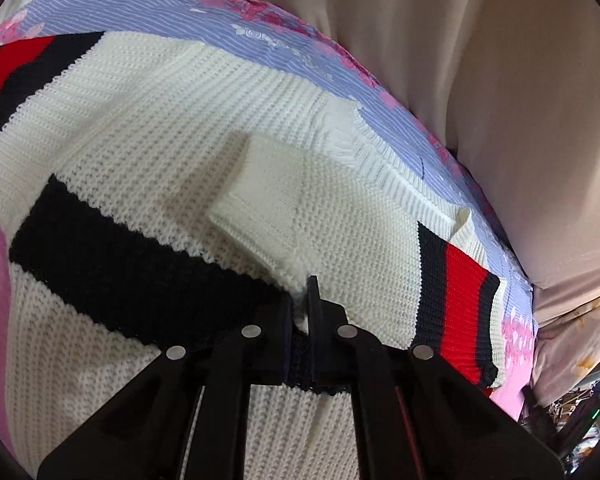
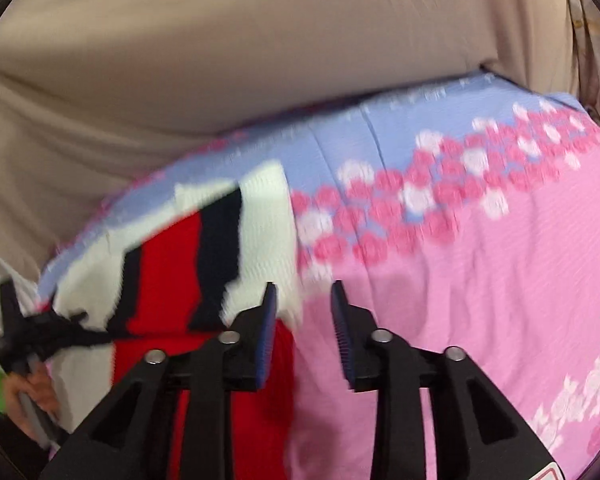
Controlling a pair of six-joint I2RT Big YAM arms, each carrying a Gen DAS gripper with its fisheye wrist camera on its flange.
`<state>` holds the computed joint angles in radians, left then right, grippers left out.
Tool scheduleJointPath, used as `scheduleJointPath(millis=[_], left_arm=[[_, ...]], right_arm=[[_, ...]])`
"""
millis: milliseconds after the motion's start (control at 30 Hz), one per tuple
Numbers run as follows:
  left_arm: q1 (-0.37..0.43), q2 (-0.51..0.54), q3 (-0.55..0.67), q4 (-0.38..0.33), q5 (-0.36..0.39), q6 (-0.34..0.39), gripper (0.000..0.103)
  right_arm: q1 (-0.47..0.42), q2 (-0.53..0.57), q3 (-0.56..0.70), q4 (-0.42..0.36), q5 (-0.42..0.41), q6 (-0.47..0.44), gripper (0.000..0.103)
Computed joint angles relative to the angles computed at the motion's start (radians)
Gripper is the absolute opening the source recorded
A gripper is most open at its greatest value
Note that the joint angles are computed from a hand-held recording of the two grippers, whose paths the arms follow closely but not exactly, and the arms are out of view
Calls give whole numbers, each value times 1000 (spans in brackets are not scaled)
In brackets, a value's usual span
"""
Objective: Fold small clothes
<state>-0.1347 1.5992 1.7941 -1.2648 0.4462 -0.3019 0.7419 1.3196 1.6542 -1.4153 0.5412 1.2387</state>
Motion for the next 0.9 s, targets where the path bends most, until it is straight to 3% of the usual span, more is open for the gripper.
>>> scheduleJointPath(millis=[100,167,267,333,367,400,467,567,600,700,733,833,900], left_arm=[[-2,-6,-17,20,1,-11,6],[-4,-8,-18,23,-1,-17,6],[-3,-9,-13,14,-11,3,6],[-2,-3,-3,3,-12,17,6],[-1,0,2,-3,-11,23,6],[1,3,7,-9,-5,28,6],[3,8,10,-16,9,42,6],[-10,11,10,-18,9,52,6],[-16,10,11,-16,-5,54,6],[-17,15,21,-24,-5,44,7],[-11,18,26,-28,11,33,8],[14,8,19,2,72,-26,9],[21,7,21,19,83,-45,13]], right_arm=[[-144,77,82,75,-126,-199,43],[-219,134,112,98,-191,-285,43],[-301,261,191,67,-317,-355,43],[-312,305,220,63,-356,-380,33],[-310,302,215,87,-338,-401,19],[-315,292,216,110,-324,-422,17],[-341,259,189,151,-308,-407,15],[-380,231,123,144,-323,-343,15],[-378,222,107,165,-326,-318,17],[-346,221,148,129,-328,-290,23],[-310,196,151,125,-282,-283,25],[-213,80,58,126,-197,-211,59],[-150,18,-19,131,-207,-151,60]])
